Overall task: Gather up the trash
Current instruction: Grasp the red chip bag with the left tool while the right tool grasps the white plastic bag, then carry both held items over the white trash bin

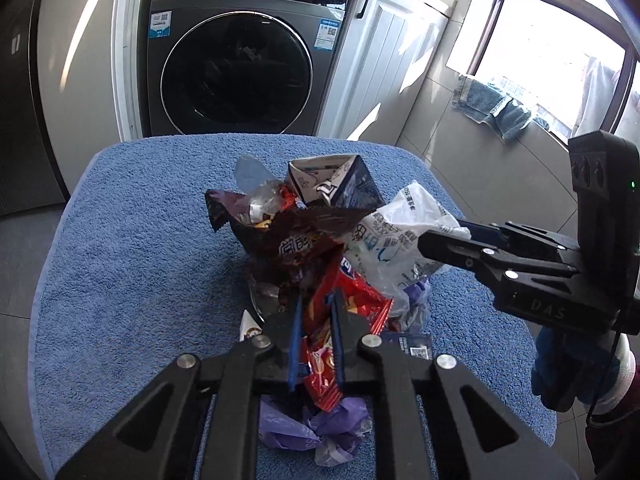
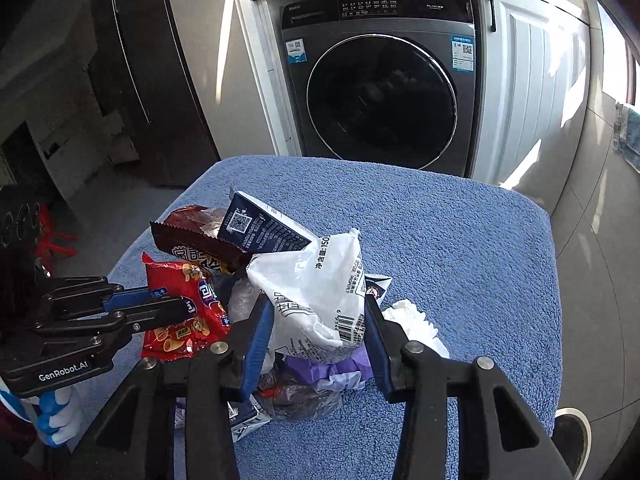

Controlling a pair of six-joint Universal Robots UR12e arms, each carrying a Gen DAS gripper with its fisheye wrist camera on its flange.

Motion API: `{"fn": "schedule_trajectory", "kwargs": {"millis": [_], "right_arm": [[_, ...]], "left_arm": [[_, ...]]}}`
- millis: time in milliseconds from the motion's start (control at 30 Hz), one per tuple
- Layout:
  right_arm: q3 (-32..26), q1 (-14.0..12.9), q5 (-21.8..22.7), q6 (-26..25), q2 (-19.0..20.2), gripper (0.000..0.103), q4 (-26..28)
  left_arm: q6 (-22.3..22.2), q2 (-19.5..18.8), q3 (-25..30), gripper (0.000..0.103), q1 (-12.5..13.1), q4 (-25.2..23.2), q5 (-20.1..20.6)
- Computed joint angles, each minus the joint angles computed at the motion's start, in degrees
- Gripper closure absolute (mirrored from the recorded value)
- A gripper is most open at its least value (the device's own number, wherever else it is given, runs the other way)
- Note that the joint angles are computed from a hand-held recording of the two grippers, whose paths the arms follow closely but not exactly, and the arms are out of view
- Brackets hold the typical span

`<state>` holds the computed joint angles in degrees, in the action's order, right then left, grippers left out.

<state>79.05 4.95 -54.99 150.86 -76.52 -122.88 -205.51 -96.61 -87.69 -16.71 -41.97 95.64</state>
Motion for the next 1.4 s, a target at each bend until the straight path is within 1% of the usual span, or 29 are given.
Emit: {"fn": "schedule_trajectory", "kwargs": {"millis": [67, 100, 233, 300, 400, 500, 567, 667, 767, 867, 1000, 1067, 1133, 1200, 1333, 1400], "right_arm": [[0.90, -0.62, 1.49, -0.15, -0.79, 0.074, -0.69], [1.26, -0.97, 2.32, -0.15, -1.14, 0.080, -0.90], [2.72, -2.41, 5.51, 0.77, -2.63, 0.084, -2.84], [3.38, -3.15, 7.09, 1.43, -3.34, 0.085, -4.28], [4.74, -4.74, 9.92, 2.38, -4.63, 0.086, -6.55], [5.99, -6.53, 11.88, 3.78, -5.85, 0.086, -8.93], [6.96, -7.93, 12.69, 4.78, -6.82, 0.086, -10.45], [7.74, -10.24, 12.71, 6.52, -7.68, 0.086, -12.24], [8.42, -13.32, 11.74, 8.55, -8.44, 0.087, -13.48], [10.11, -16.76, 9.10, 9.44, -9.42, 0.086, -14.69], [12.42, -20.79, 2.83, 9.67, -10.34, 0.086, -14.93], [12.97, -22.21, -0.53, 9.30, -10.18, 0.086, -14.11], [13.42, -23.34, -3.73, 9.22, -9.69, 0.086, -13.14], [13.56, -24.22, -6.08, 9.64, -8.86, 0.086, -12.40], [13.46, -24.82, -9.96, 10.74, -7.00, 0.085, -11.24], [12.99, -24.76, -11.38, 11.59, -5.92, 0.082, -10.82]], "left_arm": [[-0.35, 0.40, -0.11, 0.095, -0.25, 0.55, 0.67], [-0.43, 0.59, -0.09, 0.096, -0.37, 0.71, 1.05], [-0.87, 1.42, 0.09, 0.097, -0.90, 1.25, 2.39], [-1.00, 1.88, 0.25, 0.097, -1.36, 1.35, 3.68], [-0.66, 2.26, 0.86, 0.097, -2.58, 1.20, 6.80], [-0.02, 1.81, 2.48, 0.097, -3.87, 0.81, 8.51], [0.62, 1.21, 3.79, 0.097, -4.68, 0.47, 8.79], [2.30, -0.90, 7.05, 0.097, -5.95, -0.43, 7.70], [4.92, -4.44, 11.79, 0.097, -7.38, -1.79, 5.42], [8.43, -9.34, 18.15, 0.097, -9.05, -4.37, 2.35], [12.80, -17.24, 28.52, 0.097, -11.16, -9.64, -3.48], [15.12, -21.30, 33.91, 0.097, -12.35, -12.94, -5.27], [17.17, -25.50, 39.57, 0.097, -13.48, -16.47, -6.66], [18.27, -29.59, 45.29, 0.097, -14.26, -20.29, -8.03], [17.88, -37.02, 56.01, 0.096, -15.05, -27.83, -10.16], [18.00, -40.50, 61.32, 0.095, -15.41, -31.31, -9.77]]}}
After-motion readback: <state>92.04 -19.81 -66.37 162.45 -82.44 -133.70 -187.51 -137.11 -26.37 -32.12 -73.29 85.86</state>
